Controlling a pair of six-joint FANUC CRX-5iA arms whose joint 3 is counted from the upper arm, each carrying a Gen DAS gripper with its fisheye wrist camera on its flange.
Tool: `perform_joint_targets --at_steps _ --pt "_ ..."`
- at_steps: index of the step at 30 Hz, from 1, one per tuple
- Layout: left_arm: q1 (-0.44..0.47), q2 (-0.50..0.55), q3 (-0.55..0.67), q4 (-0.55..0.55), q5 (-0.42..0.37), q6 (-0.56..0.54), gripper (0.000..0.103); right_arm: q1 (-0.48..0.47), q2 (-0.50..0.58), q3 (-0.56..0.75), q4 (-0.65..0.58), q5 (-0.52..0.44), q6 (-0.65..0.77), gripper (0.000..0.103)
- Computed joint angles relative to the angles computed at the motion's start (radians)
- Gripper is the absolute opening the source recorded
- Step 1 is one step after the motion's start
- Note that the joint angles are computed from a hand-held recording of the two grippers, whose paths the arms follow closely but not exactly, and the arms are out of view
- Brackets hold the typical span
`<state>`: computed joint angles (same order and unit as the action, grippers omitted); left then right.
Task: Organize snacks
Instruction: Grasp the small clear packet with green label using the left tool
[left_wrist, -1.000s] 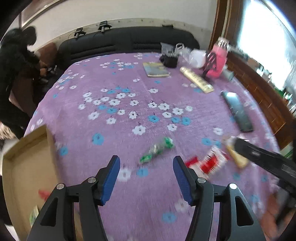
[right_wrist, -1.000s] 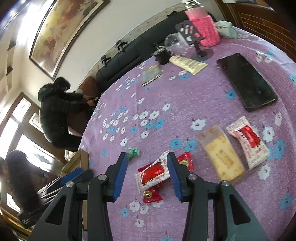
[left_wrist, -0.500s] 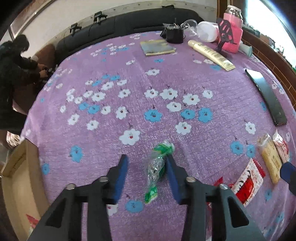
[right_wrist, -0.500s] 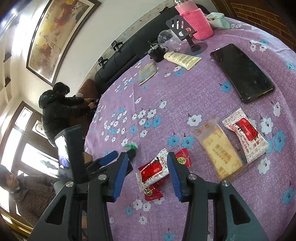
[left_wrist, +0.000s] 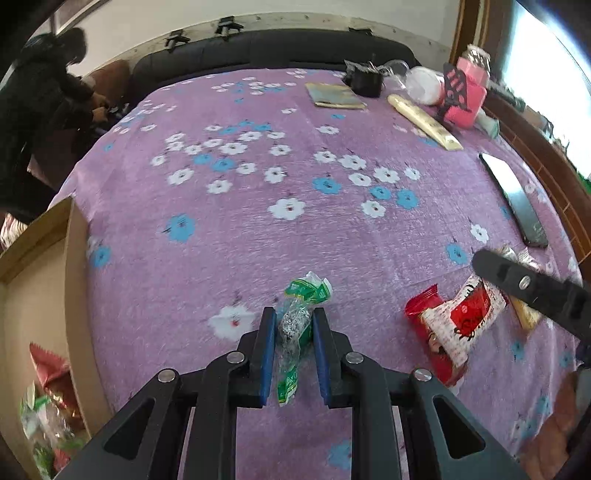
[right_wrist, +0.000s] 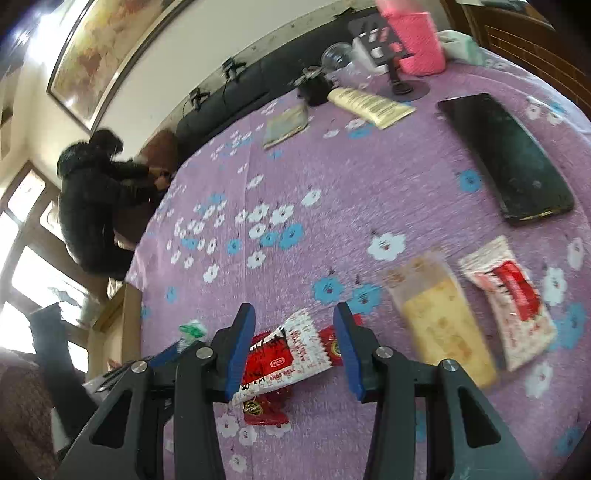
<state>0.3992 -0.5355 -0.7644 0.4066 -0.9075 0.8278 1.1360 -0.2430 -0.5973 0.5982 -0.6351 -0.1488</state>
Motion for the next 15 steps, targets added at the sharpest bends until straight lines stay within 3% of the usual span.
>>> perform_joint_targets --at_steps 2,4,6,9,10,15 --pt "0.022 -0.01 -0.014 0.03 0.009 -0.022 0.019 0.002 -0.024 -0.004 -0.066 0.084 0.084 0.043" --pt "0.043 -0.023 -0.03 0.064 0.028 -0.044 0.02 -0.015 -0.066 -0.01 -0.288 0.266 0.281 0.043" --pt "0.06 -0.008 -0.031 0.096 0.025 -0.059 0.02 -0.013 -0.082 -0.013 -0.362 0.326 0.341 0.043" --pt "0.081 0.003 -0.04 0.154 0.02 -0.096 0.019 0.014 -0.076 -0.011 -0.161 0.191 0.194 0.043" --pt "0.089 0.004 -0.043 0.171 0.016 -0.109 0.019 0.018 -0.07 -0.005 -0.148 0.169 0.188 0.043" --pt "0.14 0.002 -0.06 0.271 -0.044 -0.158 0.019 0.037 0.014 0.132 -0.262 0.013 0.373 0.043"
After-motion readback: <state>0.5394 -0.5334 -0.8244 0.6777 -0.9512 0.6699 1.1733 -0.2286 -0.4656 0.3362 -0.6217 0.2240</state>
